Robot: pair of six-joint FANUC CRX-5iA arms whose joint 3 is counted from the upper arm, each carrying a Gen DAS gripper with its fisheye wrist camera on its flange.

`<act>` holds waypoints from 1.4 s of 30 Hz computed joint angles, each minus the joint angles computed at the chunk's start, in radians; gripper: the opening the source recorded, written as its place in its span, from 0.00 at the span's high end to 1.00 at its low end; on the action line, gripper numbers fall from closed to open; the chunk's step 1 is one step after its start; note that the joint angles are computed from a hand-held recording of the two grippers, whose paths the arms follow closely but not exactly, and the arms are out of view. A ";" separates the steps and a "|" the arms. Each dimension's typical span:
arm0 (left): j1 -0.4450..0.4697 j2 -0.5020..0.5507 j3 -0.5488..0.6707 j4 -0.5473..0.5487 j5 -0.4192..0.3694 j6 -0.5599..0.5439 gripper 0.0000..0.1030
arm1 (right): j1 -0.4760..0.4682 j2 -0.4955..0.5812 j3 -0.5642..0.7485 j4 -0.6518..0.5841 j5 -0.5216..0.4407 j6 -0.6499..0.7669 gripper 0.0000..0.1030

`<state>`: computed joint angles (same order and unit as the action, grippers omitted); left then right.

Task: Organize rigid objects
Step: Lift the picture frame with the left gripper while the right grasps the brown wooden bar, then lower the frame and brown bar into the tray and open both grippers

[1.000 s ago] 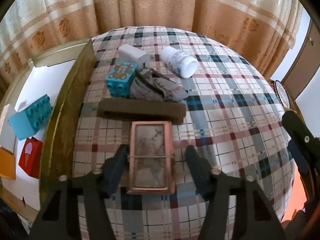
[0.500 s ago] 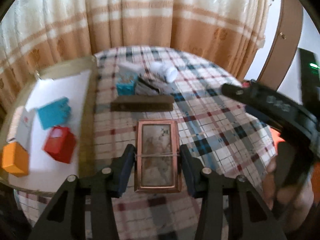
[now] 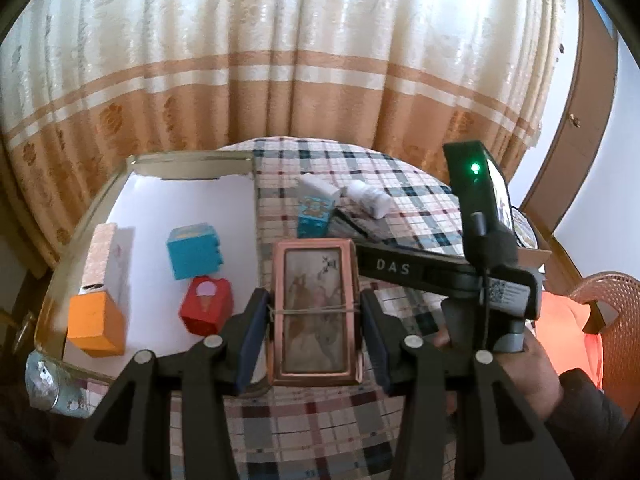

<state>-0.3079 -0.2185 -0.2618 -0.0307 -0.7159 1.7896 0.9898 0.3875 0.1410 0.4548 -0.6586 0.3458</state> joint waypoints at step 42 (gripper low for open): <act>0.247 -0.133 -0.072 0.009 -0.017 0.029 0.55 | 0.030 0.065 0.150 -0.217 -0.088 0.227 0.83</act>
<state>-0.0608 -0.3516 -0.3334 -0.0219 -0.7326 1.8184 1.0196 0.4522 0.2915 0.2381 -0.7463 0.5728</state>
